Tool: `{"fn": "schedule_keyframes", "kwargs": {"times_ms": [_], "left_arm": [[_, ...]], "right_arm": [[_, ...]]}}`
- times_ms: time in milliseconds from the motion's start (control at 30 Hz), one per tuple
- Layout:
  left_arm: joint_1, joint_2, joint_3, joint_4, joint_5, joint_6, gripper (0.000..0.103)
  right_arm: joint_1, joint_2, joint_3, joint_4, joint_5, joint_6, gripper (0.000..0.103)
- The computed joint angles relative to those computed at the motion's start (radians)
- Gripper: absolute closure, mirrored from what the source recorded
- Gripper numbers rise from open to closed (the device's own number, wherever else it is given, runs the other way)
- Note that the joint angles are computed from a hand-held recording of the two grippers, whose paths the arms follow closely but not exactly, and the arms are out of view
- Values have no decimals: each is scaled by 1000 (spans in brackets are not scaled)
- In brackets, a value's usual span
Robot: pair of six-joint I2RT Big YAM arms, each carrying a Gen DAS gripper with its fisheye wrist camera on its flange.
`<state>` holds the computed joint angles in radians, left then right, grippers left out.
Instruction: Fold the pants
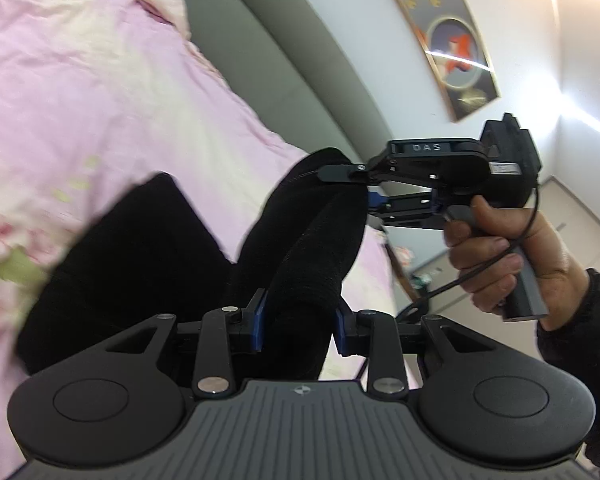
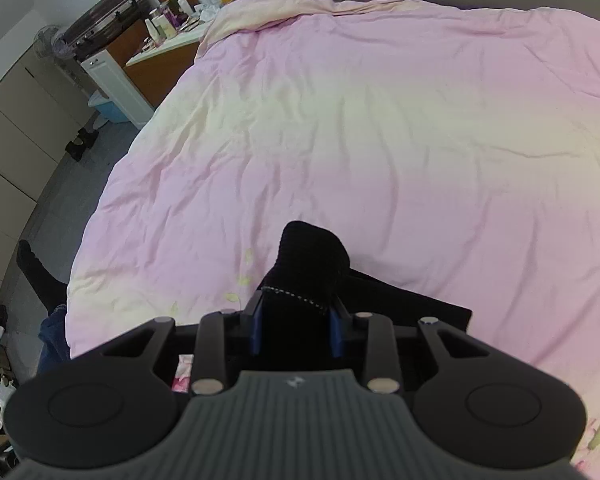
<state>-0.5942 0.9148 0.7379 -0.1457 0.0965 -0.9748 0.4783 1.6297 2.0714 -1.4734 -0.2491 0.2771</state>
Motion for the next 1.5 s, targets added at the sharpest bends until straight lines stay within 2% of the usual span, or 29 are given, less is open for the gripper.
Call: {"fn": "schedule_keyframes", "kwargs": {"times_ms": [167,267,367,433,500,667,733,800,933,1033,1100,1167,1200,1233,1300,1367,1400,1467,1500], "left_arm": [[107,16,24,-123,33,68,67],[181,-5,-17,-144,115,84,67],[200,-25,-42,-183,130,87,66],[197,-29,-51,-216,99,116,65],[167,-33,-40,-274,13,171,64],[138,-15,-23,-324,-49,192,61],[127,-12,-21,-332,-75,207,57],[129,-31,-29,-319,-68,205,57],[123,-72,-22,-333,-102,207,57],[121,-93,-9,-347,-154,188,61],[129,-99,3,-346,-154,199,61],[124,-96,19,-348,-171,222,62],[114,-98,25,-338,-187,243,62],[104,-100,30,-326,-198,267,62],[83,-85,55,-324,-203,328,62],[62,-41,86,-345,-217,386,62],[56,-2,109,-379,-224,416,62],[53,86,149,-466,-249,418,70],[60,109,143,-466,-240,405,70]], "right_arm": [[60,166,158,-45,25,13,75],[90,266,264,-99,37,10,75],[121,354,347,-149,58,-15,74],[132,391,371,-161,63,-23,72],[137,427,390,-153,59,-5,70],[159,464,391,-125,90,-3,62],[165,436,339,-79,102,-19,55],[165,390,274,-27,101,-36,50],[143,228,81,105,60,-40,51],[125,93,-74,205,31,-42,51],[112,15,-173,273,-7,-34,51],[112,-44,-259,317,-10,-69,62],[120,-66,-299,333,4,-97,74],[129,-86,-341,348,18,-126,79],[148,-118,-427,399,36,-157,82],[171,-151,-529,503,80,-166,81],[180,-161,-574,564,97,-154,80],[189,-170,-649,680,111,-105,79],[192,-172,-677,727,116,-90,79]]}}
